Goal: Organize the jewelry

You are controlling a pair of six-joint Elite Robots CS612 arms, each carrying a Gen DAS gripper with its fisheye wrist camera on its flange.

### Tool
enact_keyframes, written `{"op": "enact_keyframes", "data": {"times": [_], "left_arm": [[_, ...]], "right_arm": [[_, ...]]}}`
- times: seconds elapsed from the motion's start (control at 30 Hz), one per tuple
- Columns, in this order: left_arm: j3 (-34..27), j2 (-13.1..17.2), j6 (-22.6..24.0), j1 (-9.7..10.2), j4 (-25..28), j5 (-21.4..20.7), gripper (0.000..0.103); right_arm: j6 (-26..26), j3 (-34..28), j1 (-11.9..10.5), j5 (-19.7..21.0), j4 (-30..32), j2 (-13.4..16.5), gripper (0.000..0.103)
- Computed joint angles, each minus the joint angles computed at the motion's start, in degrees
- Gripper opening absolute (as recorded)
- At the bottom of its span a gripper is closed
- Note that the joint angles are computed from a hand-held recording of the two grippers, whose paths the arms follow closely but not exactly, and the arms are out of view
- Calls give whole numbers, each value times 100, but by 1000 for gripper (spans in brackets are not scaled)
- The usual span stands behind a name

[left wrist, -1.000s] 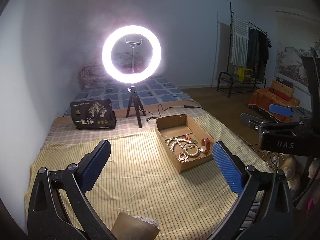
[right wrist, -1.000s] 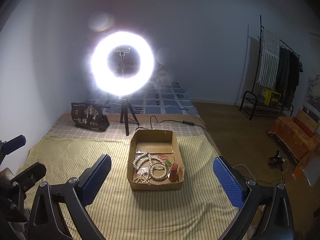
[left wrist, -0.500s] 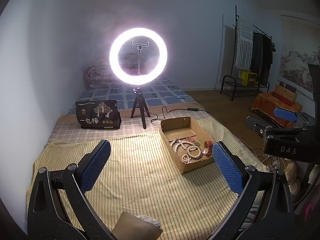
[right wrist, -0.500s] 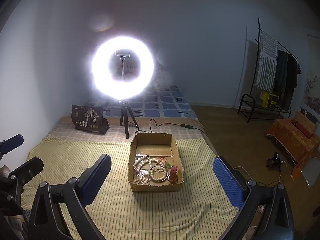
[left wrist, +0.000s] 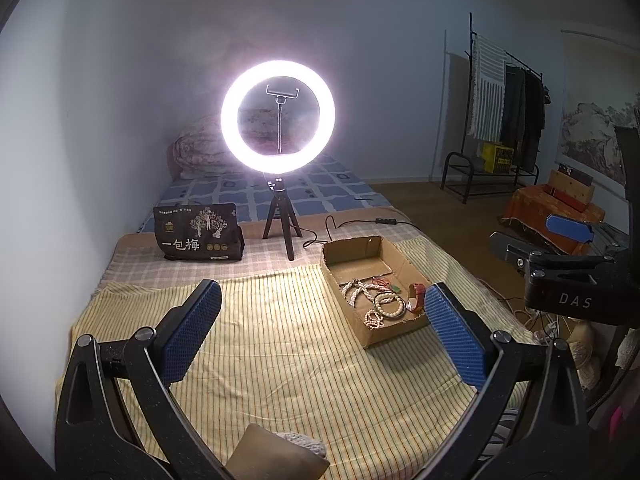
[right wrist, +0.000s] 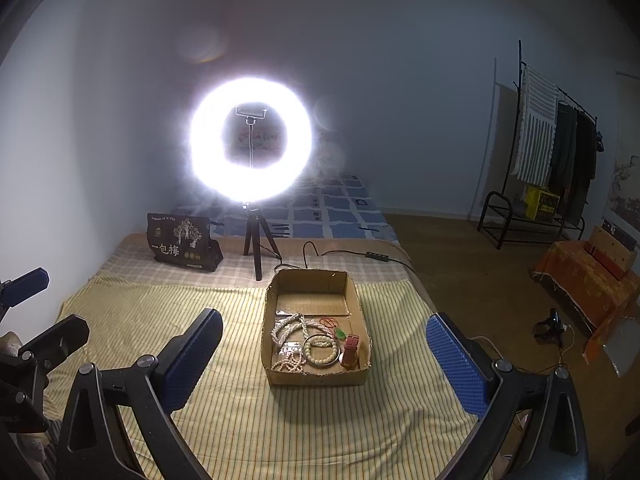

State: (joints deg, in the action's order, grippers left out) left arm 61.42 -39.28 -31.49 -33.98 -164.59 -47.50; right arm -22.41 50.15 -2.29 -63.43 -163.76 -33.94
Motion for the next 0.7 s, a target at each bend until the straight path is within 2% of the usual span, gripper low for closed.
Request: {"op": "enact_keyframes", "data": {"times": [0.7], "left_arm": [[-21, -10, -7, 3, 80, -30, 103]], "right_arm": [[-11, 49, 3, 5, -9, -31, 103]]}}
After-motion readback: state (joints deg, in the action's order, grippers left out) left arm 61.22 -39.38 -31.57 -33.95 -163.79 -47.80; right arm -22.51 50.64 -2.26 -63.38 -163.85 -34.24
